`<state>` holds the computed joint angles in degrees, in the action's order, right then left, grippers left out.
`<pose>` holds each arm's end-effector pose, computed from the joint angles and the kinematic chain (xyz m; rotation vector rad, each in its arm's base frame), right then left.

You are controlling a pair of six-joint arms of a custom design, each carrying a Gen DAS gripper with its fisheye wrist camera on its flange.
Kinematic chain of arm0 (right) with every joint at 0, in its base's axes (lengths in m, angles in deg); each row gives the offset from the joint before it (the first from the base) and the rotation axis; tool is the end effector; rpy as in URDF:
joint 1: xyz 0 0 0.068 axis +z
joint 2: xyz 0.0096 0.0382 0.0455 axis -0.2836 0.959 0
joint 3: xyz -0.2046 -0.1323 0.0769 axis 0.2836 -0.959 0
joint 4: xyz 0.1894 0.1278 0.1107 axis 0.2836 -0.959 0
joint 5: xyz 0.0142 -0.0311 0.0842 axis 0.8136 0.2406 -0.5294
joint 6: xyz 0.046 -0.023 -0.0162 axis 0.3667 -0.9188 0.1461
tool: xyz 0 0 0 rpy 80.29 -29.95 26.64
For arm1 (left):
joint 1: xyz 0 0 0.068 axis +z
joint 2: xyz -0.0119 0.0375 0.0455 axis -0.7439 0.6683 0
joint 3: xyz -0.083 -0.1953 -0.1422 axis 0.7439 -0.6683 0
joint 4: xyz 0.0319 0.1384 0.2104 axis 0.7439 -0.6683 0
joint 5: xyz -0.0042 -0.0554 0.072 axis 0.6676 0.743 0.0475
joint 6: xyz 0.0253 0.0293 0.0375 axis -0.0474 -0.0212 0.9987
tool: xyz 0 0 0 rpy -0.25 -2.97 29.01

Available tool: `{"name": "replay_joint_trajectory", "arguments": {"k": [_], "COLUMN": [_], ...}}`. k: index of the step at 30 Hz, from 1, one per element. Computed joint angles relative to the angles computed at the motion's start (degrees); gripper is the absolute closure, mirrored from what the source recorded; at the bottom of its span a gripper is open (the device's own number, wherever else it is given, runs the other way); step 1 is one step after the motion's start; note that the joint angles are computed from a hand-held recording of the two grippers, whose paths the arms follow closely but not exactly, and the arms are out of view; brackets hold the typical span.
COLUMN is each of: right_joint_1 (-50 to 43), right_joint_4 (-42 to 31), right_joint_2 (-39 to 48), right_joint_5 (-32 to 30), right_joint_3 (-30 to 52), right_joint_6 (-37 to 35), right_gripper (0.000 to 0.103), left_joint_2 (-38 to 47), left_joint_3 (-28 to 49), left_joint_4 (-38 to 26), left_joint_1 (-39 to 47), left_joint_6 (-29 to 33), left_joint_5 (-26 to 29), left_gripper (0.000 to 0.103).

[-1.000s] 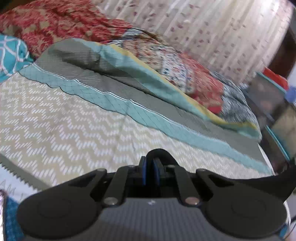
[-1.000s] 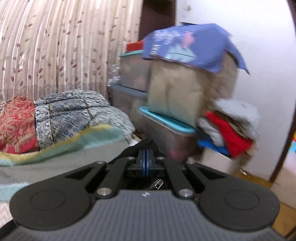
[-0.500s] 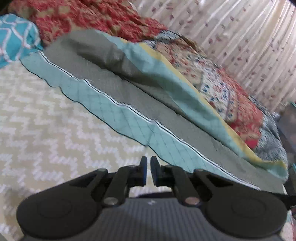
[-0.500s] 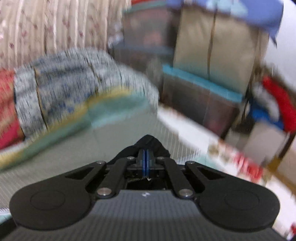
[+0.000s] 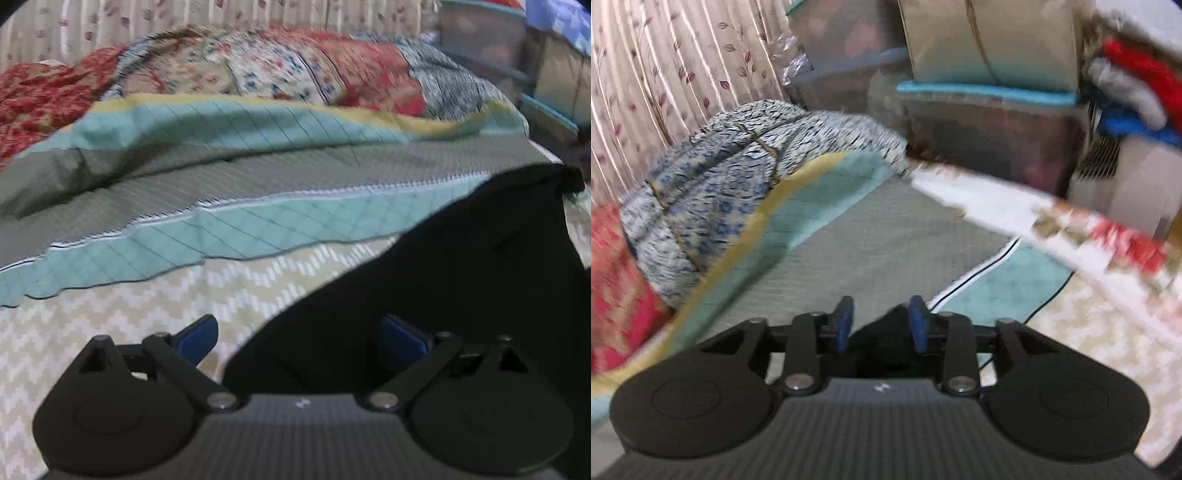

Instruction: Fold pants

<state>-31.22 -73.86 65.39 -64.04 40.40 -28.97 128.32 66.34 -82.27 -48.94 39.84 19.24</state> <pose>0.3058 -0.0906 0.2956 1.0549 1.9917 -0.1432 0.3440 -0.0163 0.2639 0.5868 2.3515 -0.2322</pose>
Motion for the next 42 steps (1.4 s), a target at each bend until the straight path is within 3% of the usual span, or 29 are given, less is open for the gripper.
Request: {"name": "replay_joint_trajectory", "arguments": {"k": [1,4,5,6,8,9,12,18,21,23,25,28,32,38,40,42], "right_joint_1": [-0.17,0.96,1.53,2.29,3.72,4.19,3.60,-0.78,-3.19,-3.78,-4.01,-4.60,-2.11,7.55,7.80,6.70], "right_joint_4": [-0.90,-3.80,-4.53,-4.92,-4.04,-2.46,0.24,1.83,2.96,3.83,3.82,2.74,-1.96,-9.27,-11.95,-14.48], "right_joint_2": [0.47,5.09,7.08,8.67,10.36,10.28,10.08,9.88,9.66,8.10,6.84,6.37,8.62,20.30,24.07,27.09], "right_joint_5": [-3.07,-7.53,-7.42,-6.77,-4.81,-4.46,-6.43,-11.00,-14.45,-15.65,-15.97,-16.22,-10.58,5.60,6.72,5.46], "right_joint_3": [0.53,3.64,4.88,5.68,5.53,4.34,2.17,1.68,0.41,-1.43,-2.29,-2.10,3.53,18.35,20.99,22.01], "right_joint_6": [1.92,5.90,6.58,7.39,10.64,12.58,15.67,23.00,27.74,28.95,28.15,25.61,17.86,1.46,0.09,3.13], "right_gripper": [0.051,0.050,0.050,0.050,0.050,0.050,0.050,0.051,0.052,0.052,0.052,0.052,0.051,0.046,0.045,0.048], "left_joint_2": [0.08,-1.41,-2.11,-2.89,-3.64,-3.80,-6.52,-25.37,-40.52,-52.29,-61.67,-68.75,-69.79,-72.73,-72.81,-72.58], "left_joint_3": [-0.43,-2.72,-3.45,-4.33,-4.85,-4.78,-7.46,-23.29,-33.95,-41.38,-45.88,-47.07,-45.35,-44.53,-44.51,-44.30], "left_joint_4": [0.23,1.55,1.90,2.42,2.13,1.69,3.60,14.64,20.15,22.81,21.20,14.58,7.98,0.98,0.12,-0.24], "left_joint_1": [-0.41,-0.38,-0.29,-0.35,-0.51,-0.26,0.30,0.20,-2.91,-8.38,-14.71,-21.08,-23.42,-26.84,-25.98,-24.56], "left_joint_6": [-0.24,-1.00,-0.59,0.18,2.26,3.17,4.06,1.17,2.14,6.63,11.11,13.10,9.89,4.68,4.22,3.93], "left_joint_5": [-0.08,1.26,1.32,0.81,-1.32,-1.88,-2.02,-3.12,-8.49,-14.92,-20.39,-24.59,-26.62,-30.43,-29.54,-28.17], "left_gripper": [0.007,0.011,0.024,0.049,0.074,0.082,0.089,0.091,0.092,0.091,0.091,0.091,0.091,0.091,0.091,0.091]}}
